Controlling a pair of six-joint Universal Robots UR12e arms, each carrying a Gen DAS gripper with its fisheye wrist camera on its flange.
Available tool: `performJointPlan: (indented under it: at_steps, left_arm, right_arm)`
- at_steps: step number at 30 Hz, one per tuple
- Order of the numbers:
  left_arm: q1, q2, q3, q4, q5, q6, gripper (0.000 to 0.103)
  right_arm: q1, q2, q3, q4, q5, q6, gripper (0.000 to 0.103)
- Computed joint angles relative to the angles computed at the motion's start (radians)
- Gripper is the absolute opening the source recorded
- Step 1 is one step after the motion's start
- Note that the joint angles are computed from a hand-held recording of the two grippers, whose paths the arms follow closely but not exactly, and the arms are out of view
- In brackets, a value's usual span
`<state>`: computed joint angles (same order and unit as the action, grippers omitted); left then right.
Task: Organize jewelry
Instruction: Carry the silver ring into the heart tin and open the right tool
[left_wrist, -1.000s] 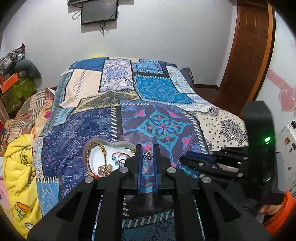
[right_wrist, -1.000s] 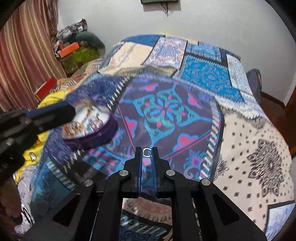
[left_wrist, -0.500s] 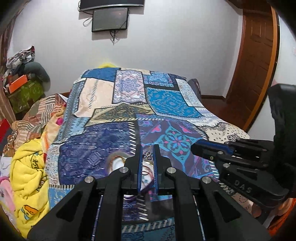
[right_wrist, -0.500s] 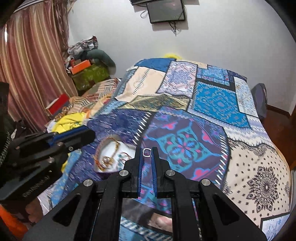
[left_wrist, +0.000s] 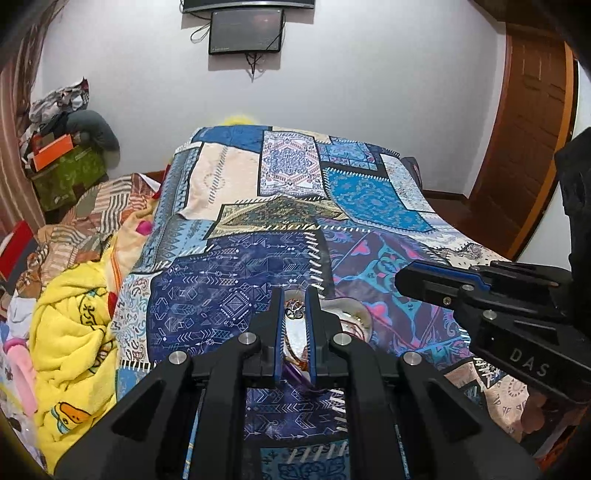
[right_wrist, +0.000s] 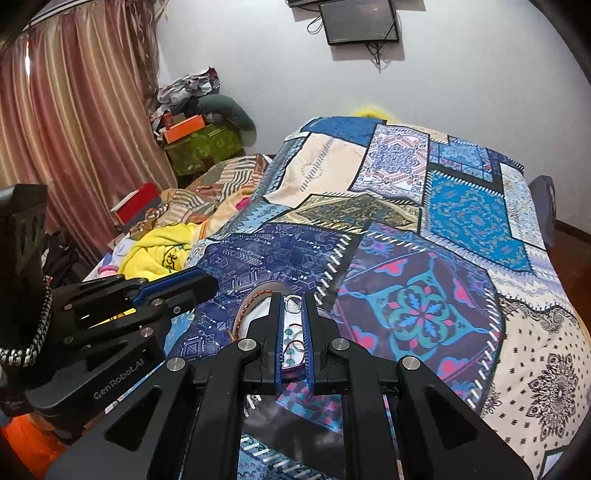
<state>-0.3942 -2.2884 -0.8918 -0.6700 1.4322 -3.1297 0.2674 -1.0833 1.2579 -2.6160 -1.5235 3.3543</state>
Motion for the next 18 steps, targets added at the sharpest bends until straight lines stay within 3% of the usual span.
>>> performJointPlan:
  at_steps: [18]
  left_arm:
    - [0.007, -0.053, 0.055, -0.051, -0.061, 0.041, 0.009]
  right_arm:
    - [-0.009, 0.065, -0.084, 0.113, 0.071, 0.0, 0.008]
